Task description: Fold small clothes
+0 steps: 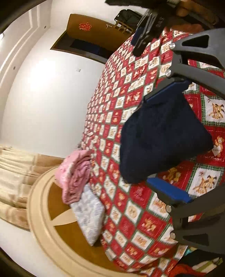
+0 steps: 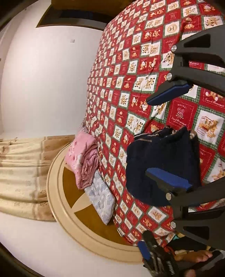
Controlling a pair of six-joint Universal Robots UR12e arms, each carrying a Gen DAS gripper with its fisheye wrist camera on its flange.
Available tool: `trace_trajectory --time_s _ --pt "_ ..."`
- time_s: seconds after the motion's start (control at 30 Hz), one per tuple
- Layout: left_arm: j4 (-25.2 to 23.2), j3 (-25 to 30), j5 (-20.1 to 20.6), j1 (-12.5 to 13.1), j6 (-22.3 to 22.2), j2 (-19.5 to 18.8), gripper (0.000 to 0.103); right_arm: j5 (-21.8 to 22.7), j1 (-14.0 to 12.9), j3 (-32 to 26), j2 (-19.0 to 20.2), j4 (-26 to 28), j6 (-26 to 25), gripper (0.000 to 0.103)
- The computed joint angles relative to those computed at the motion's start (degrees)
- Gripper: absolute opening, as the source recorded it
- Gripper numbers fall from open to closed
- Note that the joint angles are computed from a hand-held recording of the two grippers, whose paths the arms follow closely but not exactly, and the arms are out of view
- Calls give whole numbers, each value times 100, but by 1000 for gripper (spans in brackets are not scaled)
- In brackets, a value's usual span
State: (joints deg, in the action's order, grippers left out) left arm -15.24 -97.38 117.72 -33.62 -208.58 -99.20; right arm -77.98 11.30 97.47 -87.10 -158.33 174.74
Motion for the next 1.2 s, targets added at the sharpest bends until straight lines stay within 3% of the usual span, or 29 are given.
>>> trace_trajectory --time_s 0.07,0.27,0.5,0.8,1.2 --pt "57 38 220 -68 129 15 97 -8 13 42 -88 -28 7 75" --pt "230 85 504 -210 387 48 99 58 13 220 -350 -260 46 75" --pt "431 76 556 -278 503 62 100 98 65 298 -458 -305 -54 75" --pt "373 46 578 -252 311 88 101 165 68 326 -489 -323 -61 75" --pt "304 53 483 -256 377 76 101 169 77 331 -489 -313 -65 75"
